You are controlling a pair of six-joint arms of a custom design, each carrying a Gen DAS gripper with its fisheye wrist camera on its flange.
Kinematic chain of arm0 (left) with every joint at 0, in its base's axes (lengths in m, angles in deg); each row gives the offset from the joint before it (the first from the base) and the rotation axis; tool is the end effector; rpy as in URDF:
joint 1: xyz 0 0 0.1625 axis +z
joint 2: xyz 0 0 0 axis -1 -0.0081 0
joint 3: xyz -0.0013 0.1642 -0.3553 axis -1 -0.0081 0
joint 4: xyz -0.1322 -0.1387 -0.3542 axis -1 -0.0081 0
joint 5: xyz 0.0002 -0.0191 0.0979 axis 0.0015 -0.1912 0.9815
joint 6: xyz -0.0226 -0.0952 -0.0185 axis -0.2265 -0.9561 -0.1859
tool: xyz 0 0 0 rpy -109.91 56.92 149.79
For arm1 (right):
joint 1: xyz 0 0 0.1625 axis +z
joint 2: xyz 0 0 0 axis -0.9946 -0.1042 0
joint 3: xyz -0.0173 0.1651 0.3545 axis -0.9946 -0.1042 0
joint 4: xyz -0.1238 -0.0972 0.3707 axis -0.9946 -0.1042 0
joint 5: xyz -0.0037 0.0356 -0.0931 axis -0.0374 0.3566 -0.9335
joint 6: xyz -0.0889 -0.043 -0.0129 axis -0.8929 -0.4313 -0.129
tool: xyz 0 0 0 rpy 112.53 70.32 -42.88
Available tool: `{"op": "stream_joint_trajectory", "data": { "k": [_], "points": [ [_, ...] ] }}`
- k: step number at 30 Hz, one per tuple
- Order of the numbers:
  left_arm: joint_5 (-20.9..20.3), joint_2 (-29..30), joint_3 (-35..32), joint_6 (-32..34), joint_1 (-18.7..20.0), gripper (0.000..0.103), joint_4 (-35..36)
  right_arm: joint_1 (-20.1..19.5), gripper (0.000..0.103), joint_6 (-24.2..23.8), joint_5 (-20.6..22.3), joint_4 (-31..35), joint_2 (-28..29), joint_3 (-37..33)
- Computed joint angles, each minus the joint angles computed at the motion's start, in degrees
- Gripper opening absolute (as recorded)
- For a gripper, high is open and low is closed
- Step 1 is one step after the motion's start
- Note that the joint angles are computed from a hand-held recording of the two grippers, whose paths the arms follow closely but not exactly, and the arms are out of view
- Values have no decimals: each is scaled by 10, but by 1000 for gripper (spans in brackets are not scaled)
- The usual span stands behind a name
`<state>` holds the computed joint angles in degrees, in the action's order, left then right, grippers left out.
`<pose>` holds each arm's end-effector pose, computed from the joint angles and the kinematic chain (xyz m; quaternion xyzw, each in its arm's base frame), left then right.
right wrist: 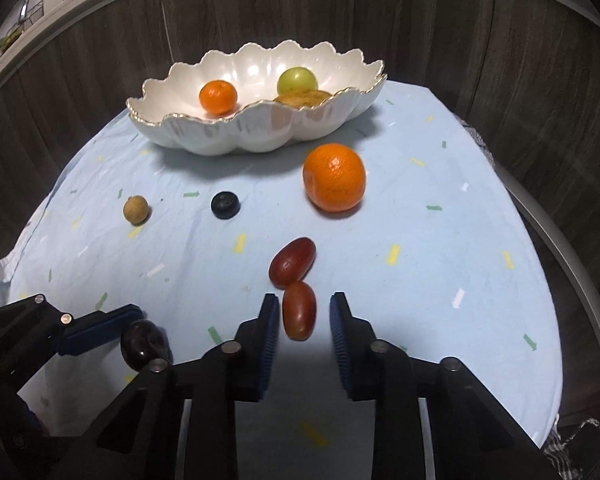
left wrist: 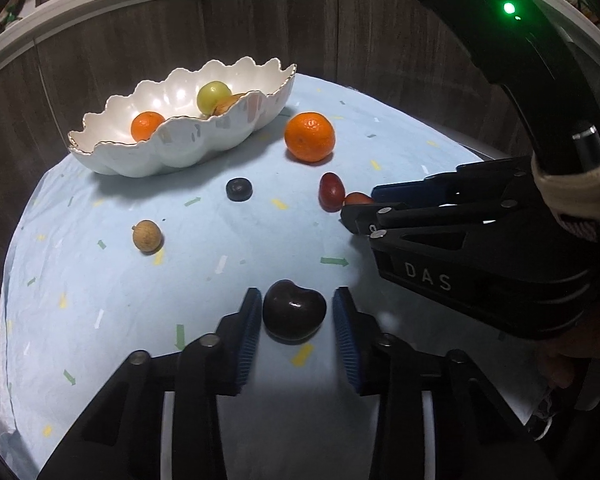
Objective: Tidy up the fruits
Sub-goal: 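Grasp the dark purple plum with the left tool while the right tool grasps a red date, then carry the plum in the left tool over the bowl while the right tool carries the date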
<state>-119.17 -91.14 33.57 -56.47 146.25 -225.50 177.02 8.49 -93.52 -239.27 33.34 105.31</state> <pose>-0.2093 -0.6949 0.0067 0.2121 0.8744 -0.2822 0.3327 0.1321 -0.7679 0.1198 0.3178 -0.8866 0.1788 0.2846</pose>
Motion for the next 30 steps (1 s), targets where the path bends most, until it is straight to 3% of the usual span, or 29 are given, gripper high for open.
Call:
{"op": "stream_joint_trajectory", "data": {
  "k": [4,30],
  "points": [
    [3,-1,1,-2,-1,30,-1,0,17,0,3,3,-2,1],
    [41,-14,6,14,-8,29,-41,6,17,14,32,-11,-29,31]
  ]
}}
